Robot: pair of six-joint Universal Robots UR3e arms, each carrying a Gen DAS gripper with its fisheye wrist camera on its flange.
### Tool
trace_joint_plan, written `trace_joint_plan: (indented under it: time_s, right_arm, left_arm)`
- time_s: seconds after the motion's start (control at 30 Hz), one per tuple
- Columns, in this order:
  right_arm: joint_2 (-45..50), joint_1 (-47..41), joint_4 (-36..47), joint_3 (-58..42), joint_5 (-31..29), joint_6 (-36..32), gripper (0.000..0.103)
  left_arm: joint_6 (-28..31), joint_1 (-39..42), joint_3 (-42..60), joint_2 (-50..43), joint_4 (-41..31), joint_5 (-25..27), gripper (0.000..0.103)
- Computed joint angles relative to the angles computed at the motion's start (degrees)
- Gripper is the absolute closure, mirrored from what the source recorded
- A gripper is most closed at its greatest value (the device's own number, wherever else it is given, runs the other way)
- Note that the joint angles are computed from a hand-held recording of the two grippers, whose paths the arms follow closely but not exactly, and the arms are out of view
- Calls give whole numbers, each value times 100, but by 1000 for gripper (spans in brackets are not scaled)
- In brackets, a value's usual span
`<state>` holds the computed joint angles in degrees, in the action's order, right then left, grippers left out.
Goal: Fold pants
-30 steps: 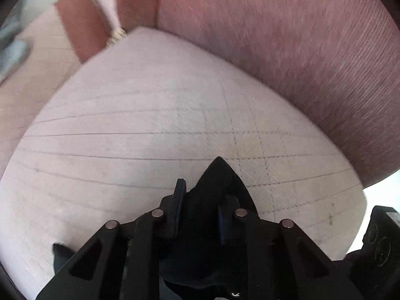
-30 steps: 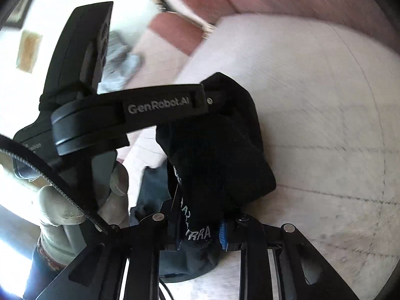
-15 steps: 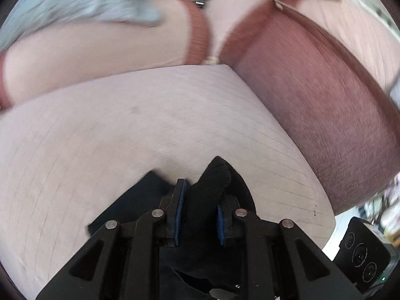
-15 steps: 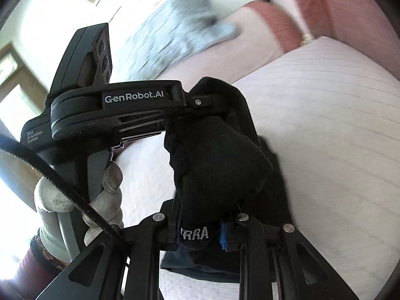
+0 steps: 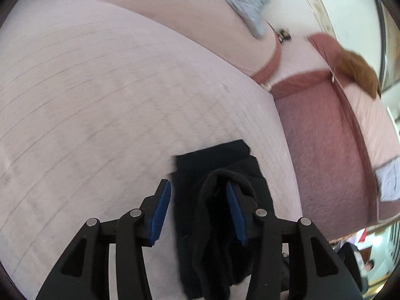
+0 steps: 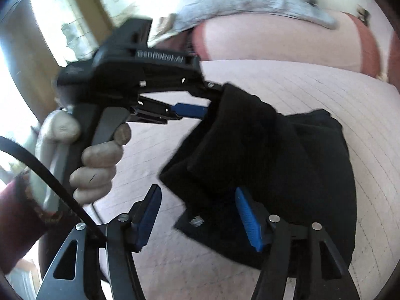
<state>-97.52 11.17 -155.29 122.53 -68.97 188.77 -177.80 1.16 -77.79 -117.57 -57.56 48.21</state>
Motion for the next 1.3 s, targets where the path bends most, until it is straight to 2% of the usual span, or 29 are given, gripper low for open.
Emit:
trace_joint_plan:
  time_s: [0.1,0.17,0.23,0.3,0.33,0.4,0.43,0.5,0.6,0.7,0.77,0.83,0.93,1.0,1.1,1.2,1.23,1.27,1.3]
  right_arm:
    - [-817,-825,854,144,1111,-661,36]
    - [-1427,-1528,1320,282,1641,-978,35]
    - [-1993,-2237,1600,506,1912,-1028,33]
    - [-2244,-2703,1616,713,1595,-746,33]
    - [-2069,-2835,1442,756,1471,-781,33]
    - [-1828,-2772,1223,735,768,-399,33]
    - [-1711,-2817,1150,753,601,-258,33]
    - [-1632,-2937,1092,831,659,-86,33]
    - [-1671,-3422,1142,1109,1182,-132,33]
    - [-1970,-3092,1121,1302,889,184,33]
    - [-1977,-3094,1065,1338,805,208,33]
    - [-2350,-3173,1518,1278,806,201,33]
    - [-1803,-3032,1119,1086,772,355,33]
    - [-1012,-2746,649,671,626,461,32]
    - [34,-2038,336,-175,-189,482,27]
    - [873,-1566,667,-977,-808,443,27]
    - [1123,-1475,825,-1206,-902,388,36]
    - [1332,-1492,1022,-1385,-760,240,55]
    - [1487,-1486,1309,-1592,-751,146,86]
  left_arm:
    - [108,428,-772,588,114,-95,58]
    - [151,687,-1105,921,113,-155,58]
    - [35,796,-1436,1278,237,-125,58]
    - [-16,735,-1552,1476,325,-218,58]
    - [-46,659,-1558,1547,397,-301,58]
    - [-114,425,-1430,1531,513,-546,58]
    - [-141,249,-1282,1449,535,-678,57]
    - [-163,-118,-888,1176,506,-746,51]
    - [-531,-759,-305,608,736,6,50]
    - [-978,-1065,-204,187,719,1012,52]
    - [-1036,-1079,-700,261,1134,1259,53]
    - [-966,-963,-1474,553,1861,1210,54]
    - [-896,-737,-1967,751,2190,843,54]
    - [-799,-712,-2048,782,2238,777,54]
    - [-577,-606,-2295,1000,2213,649,53]
    - [-429,-542,-2330,1168,2028,505,52]
    - [-392,-549,-2297,1205,1949,509,52]
    - [-413,-588,-2232,1167,1940,523,52]
    - [-394,-596,-2206,1175,1902,497,52]
